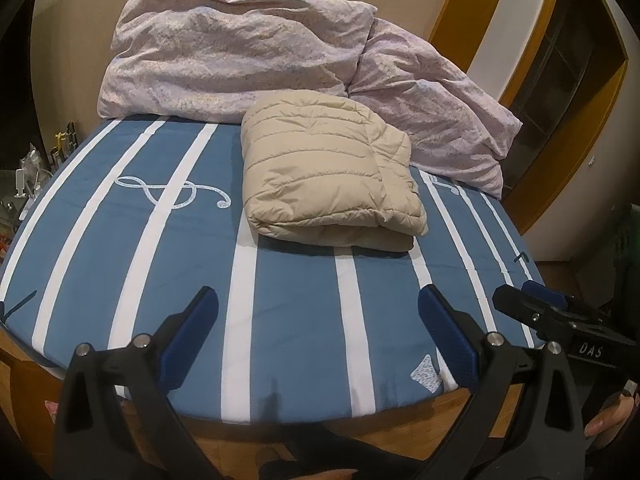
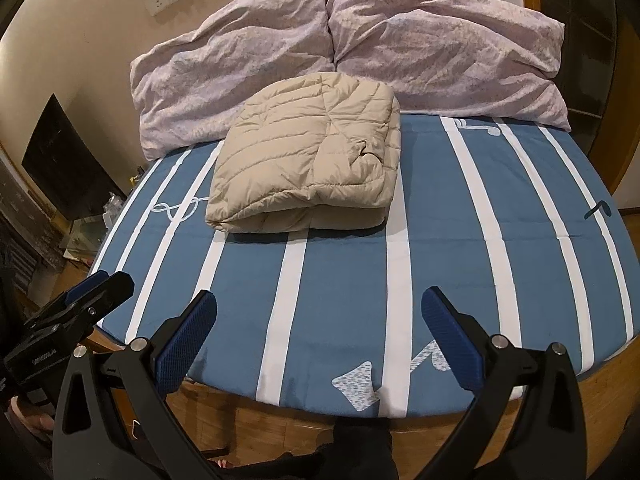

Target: Fold large clothes

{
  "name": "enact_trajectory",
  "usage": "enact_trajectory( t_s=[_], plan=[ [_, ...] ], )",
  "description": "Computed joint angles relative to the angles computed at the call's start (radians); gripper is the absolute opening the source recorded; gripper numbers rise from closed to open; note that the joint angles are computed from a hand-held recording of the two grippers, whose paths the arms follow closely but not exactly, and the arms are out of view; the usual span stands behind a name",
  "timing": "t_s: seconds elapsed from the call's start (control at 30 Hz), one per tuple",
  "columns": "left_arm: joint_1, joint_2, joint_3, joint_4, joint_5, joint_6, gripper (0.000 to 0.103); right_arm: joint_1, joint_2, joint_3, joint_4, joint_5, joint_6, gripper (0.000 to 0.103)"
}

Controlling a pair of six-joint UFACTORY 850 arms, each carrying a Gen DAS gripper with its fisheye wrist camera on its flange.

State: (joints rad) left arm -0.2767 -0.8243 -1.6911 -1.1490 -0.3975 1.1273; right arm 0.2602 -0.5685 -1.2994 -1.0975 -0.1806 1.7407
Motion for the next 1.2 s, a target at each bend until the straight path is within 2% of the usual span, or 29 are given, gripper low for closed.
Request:
enact_trajectory(
  t_s=[0.23, 1.0, 1.2],
  plan=[
    [-0.003, -0.001, -0.003, 0.011, -0.008, -0.011, 0.100, 0.000, -0.002, -0.002, 0.058, 0.005, -0.058, 0.102],
    [-0.015, -0.006, -0.011, 0.038, -0.008, -0.040, 0.100, -0.005, 0.001, 0.008, 0.020, 0.014, -0.011, 0.102],
    [-0.015, -0.013, -0.017, 0.049, -0.013, -0.057, 0.100, -0.005, -0.002, 0.004, 0.061, 0.014, -0.049, 0.102]
  ],
)
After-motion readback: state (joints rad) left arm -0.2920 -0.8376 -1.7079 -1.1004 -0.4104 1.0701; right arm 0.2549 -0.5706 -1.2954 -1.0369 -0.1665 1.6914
